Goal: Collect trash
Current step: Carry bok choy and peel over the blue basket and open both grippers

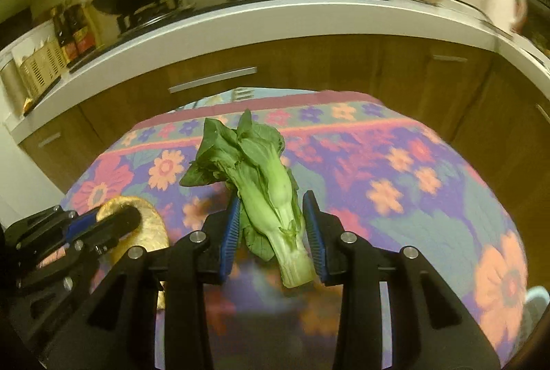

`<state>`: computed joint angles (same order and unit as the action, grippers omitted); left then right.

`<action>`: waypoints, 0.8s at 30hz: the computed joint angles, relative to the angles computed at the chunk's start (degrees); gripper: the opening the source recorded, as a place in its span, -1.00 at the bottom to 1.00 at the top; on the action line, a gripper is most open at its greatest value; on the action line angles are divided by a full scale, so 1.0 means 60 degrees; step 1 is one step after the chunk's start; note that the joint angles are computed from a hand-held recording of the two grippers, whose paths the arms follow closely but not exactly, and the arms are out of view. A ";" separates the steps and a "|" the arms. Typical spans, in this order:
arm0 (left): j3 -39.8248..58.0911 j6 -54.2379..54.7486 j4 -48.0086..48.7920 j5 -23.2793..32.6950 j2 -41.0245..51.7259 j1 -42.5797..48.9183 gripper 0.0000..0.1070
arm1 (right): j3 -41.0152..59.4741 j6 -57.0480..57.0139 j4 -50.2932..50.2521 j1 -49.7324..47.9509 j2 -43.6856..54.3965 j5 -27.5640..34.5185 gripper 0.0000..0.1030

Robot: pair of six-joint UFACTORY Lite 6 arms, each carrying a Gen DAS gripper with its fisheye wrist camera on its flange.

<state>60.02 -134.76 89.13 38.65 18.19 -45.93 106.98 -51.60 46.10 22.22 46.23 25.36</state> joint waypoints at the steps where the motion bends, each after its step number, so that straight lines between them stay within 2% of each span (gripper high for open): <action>1: 0.0082 0.0065 -0.0057 0.0018 -0.0008 -0.0106 -0.80 | -0.0597 -0.0478 0.0418 -0.0177 -0.0457 -0.0093 -0.37; 7: 0.1200 0.0963 -0.0716 0.0402 0.0279 -0.0903 -0.80 | -0.3535 -0.2966 0.2689 -0.1477 -0.3004 0.0013 -0.37; 13: 0.3118 0.2320 -0.1509 0.0813 0.1324 -0.1617 -0.80 | -0.5408 -0.4465 0.3726 -0.2591 -0.4718 -0.0004 -0.37; 18: 0.5173 0.3399 -0.2106 0.0845 0.2641 -0.2007 -0.80 | -0.6288 -0.5176 0.4136 -0.3897 -0.5378 0.0418 -0.37; 22: 0.7336 0.4582 -0.2801 0.0650 0.4068 -0.2180 -0.80 | -0.6400 -0.5163 0.3911 -0.5248 -0.5237 0.1003 -0.37; 24: 0.9064 0.5632 -0.3495 0.0606 0.5149 -0.2251 -0.80 | -0.6205 -0.5036 0.3757 -0.5942 -0.4947 0.1429 -0.37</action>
